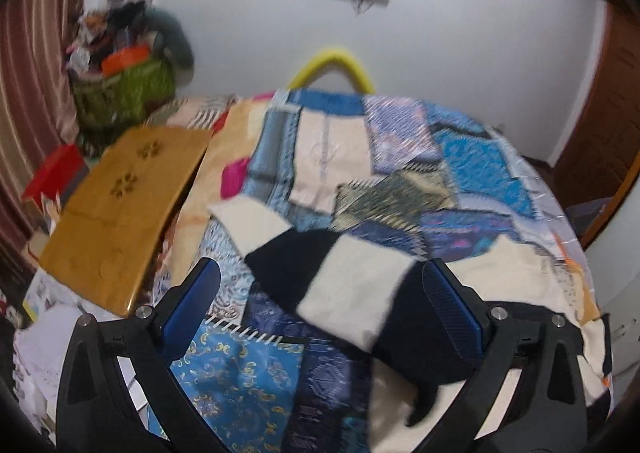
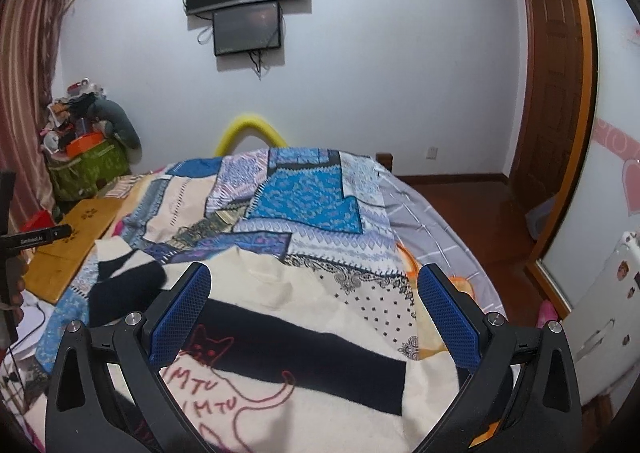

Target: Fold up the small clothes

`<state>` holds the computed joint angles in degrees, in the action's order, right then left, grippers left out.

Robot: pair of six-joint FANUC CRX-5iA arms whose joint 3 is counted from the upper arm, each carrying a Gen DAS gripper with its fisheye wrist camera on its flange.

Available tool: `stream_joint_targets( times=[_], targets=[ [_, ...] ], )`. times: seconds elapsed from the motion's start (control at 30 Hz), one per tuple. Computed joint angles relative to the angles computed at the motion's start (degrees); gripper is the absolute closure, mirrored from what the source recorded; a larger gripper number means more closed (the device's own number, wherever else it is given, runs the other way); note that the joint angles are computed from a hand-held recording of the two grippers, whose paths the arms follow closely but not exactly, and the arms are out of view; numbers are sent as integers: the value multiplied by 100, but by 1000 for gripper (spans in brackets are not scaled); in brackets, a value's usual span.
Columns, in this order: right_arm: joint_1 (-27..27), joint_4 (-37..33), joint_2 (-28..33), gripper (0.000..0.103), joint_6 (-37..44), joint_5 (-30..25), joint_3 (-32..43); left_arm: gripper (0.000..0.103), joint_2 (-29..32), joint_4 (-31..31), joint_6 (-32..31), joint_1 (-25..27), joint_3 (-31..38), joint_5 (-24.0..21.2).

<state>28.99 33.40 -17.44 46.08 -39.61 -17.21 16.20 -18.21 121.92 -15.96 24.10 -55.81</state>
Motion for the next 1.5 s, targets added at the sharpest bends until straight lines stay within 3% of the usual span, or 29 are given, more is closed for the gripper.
stream_joint_targets(
  times=[0.27,0.37,0.63,0.73,0.83,1.0,1.07,1.5],
  targets=[
    [-273,-631,420,0,494,-239,410,1,677,959,-342,718,97,-111],
    [-335,-911,573,0,675,-302,566,12,881,1286,-355,930,103,-101],
    [-426,-1440,883,0,1087,-471,858,27,1396,2335,-591,1300,121,20],
    [-456,-1561,960,0,1174,-481,925,39,1555,2531,-588,1349,189,-6],
    [-486,-1636,1011,0,1241,-497,962,49,1655,2488,-529,1352,315,-69],
    [-529,-1756,1023,0,1311,-551,984,88,1886,2364,-363,1342,658,-392],
    [-530,-1777,1009,0,1306,-573,985,95,1928,2298,-313,1327,749,-490],
    [-464,-1817,826,0,1390,-638,980,98,1452,1731,-615,829,1088,-404]
  ],
)
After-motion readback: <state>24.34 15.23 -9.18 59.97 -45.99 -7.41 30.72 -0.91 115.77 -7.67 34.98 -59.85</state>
